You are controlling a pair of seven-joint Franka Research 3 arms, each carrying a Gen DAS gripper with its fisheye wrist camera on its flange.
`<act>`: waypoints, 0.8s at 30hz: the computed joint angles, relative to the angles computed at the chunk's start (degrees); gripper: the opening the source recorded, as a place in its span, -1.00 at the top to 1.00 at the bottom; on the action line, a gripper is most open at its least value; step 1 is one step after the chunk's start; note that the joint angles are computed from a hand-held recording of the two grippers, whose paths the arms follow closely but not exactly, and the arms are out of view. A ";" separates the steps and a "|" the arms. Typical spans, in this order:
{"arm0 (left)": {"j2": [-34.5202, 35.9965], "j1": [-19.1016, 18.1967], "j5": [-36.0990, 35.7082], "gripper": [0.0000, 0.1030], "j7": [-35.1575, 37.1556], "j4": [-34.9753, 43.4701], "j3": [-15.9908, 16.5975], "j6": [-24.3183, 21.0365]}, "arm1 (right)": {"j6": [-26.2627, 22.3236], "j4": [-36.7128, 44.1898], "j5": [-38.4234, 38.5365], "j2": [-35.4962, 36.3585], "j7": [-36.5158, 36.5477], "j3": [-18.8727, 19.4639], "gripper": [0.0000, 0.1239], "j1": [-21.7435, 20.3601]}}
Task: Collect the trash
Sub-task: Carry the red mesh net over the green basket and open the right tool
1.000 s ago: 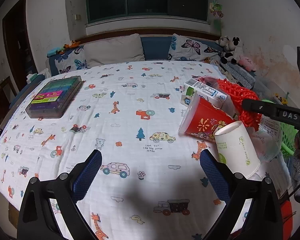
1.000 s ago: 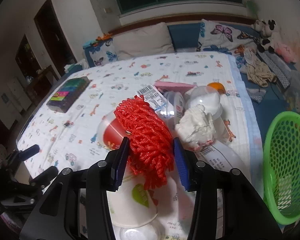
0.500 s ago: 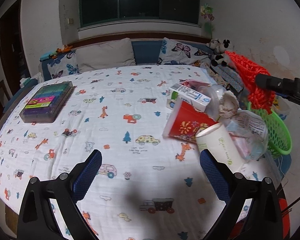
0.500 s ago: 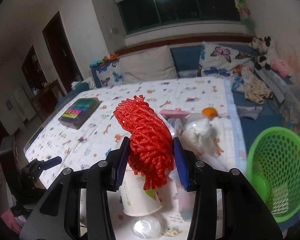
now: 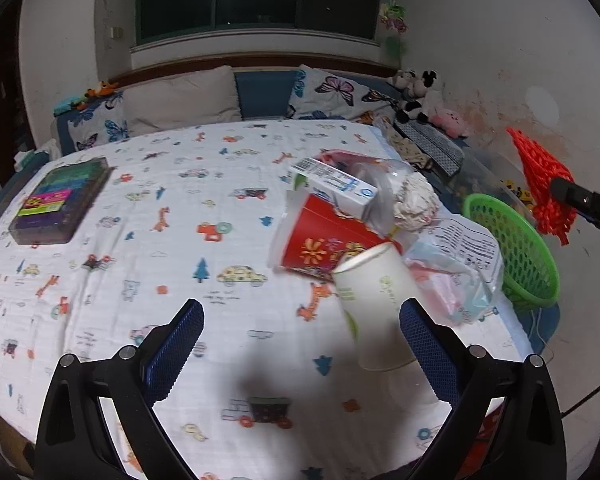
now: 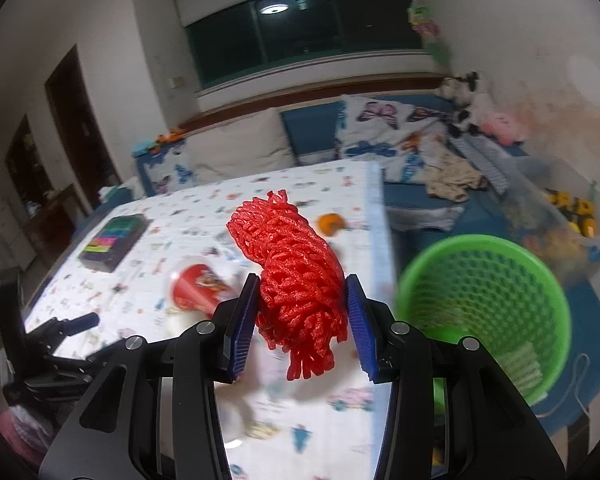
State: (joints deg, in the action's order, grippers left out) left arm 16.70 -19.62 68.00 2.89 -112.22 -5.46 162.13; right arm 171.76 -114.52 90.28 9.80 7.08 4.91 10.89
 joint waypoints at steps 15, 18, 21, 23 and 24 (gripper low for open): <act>7.75 -2.26 -14.02 -0.86 11.59 8.53 0.14 -0.19 | 3.27 -1.70 1.87 2.14 0.40 -2.42 0.28 -3.28; 9.36 -3.03 -16.49 -0.85 13.54 10.49 0.59 -1.02 | 3.14 -1.41 1.64 2.71 0.73 -2.34 0.28 -3.98; 10.72 -3.85 -18.34 -0.86 14.96 12.26 1.17 -1.91 | 3.15 -1.12 1.99 3.22 0.61 -2.35 0.28 -4.47; 11.75 -3.80 -20.18 -0.85 16.22 13.43 1.10 -2.50 | 3.48 -0.95 2.15 3.47 0.63 -2.35 0.28 -4.70; 11.99 -3.67 -20.99 -0.83 16.83 13.59 1.12 -2.37 | 3.36 -0.85 1.65 3.74 1.24 -2.43 0.28 -4.88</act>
